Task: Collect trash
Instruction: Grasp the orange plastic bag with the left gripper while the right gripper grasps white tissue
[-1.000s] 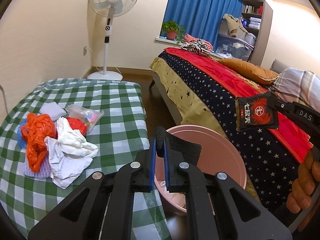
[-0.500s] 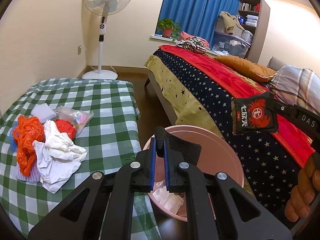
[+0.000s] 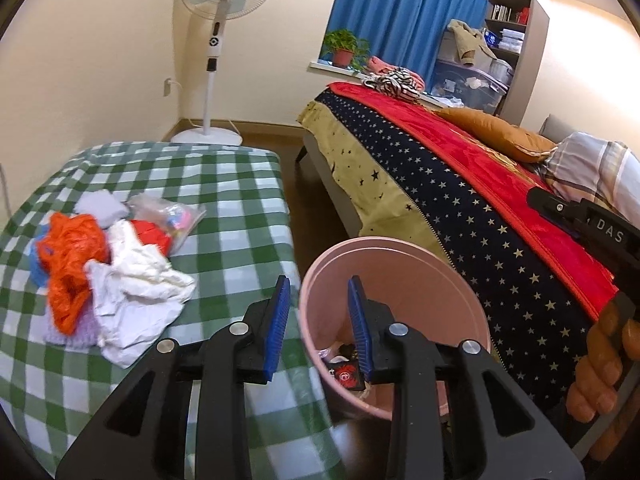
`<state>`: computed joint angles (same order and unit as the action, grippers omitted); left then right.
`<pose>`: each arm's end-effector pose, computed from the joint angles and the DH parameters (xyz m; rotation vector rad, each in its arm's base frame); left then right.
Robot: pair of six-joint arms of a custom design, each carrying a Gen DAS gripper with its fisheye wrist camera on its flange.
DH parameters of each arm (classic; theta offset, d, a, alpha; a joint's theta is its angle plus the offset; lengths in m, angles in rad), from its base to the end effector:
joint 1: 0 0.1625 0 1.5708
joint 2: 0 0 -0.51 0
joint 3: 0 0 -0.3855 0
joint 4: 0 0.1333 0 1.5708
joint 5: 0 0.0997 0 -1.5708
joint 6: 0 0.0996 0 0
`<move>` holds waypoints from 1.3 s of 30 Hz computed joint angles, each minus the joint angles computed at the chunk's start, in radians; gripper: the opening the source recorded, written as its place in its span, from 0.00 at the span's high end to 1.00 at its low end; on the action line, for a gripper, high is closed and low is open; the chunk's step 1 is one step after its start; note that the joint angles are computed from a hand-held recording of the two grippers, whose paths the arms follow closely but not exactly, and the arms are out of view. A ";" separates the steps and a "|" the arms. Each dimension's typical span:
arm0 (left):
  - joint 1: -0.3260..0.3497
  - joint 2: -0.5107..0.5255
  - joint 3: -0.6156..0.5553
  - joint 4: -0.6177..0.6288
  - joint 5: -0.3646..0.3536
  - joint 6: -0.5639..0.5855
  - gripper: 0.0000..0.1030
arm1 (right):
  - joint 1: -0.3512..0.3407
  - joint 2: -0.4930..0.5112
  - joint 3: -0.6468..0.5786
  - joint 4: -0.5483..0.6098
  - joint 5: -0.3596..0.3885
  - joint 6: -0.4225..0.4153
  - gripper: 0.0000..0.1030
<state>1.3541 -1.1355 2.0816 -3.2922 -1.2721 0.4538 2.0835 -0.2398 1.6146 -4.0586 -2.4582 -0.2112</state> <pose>0.0345 -0.5998 0.3140 0.7007 2.4939 -1.0023 0.3780 -0.5572 -0.0329 0.1588 -2.1289 1.4052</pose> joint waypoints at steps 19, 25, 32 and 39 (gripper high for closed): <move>0.083 -0.124 0.026 -0.063 0.053 0.029 0.71 | 0.074 0.086 -0.112 0.082 0.105 -0.086 0.72; 0.120 -0.109 0.006 -0.113 0.069 0.051 0.71 | 0.070 0.112 -0.152 0.172 0.165 -0.028 0.72; 0.175 -0.070 -0.046 -0.157 0.087 0.043 0.71 | 0.063 0.152 -0.218 0.272 0.211 -0.016 0.72; 0.210 -0.025 -0.117 -0.156 0.086 0.013 0.71 | 0.046 0.188 -0.278 0.345 0.249 -0.003 0.72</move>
<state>1.5644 -1.1606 1.9641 -3.4479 -1.1863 0.4668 2.1295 -0.0515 1.3362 -3.7133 -2.2091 -0.2146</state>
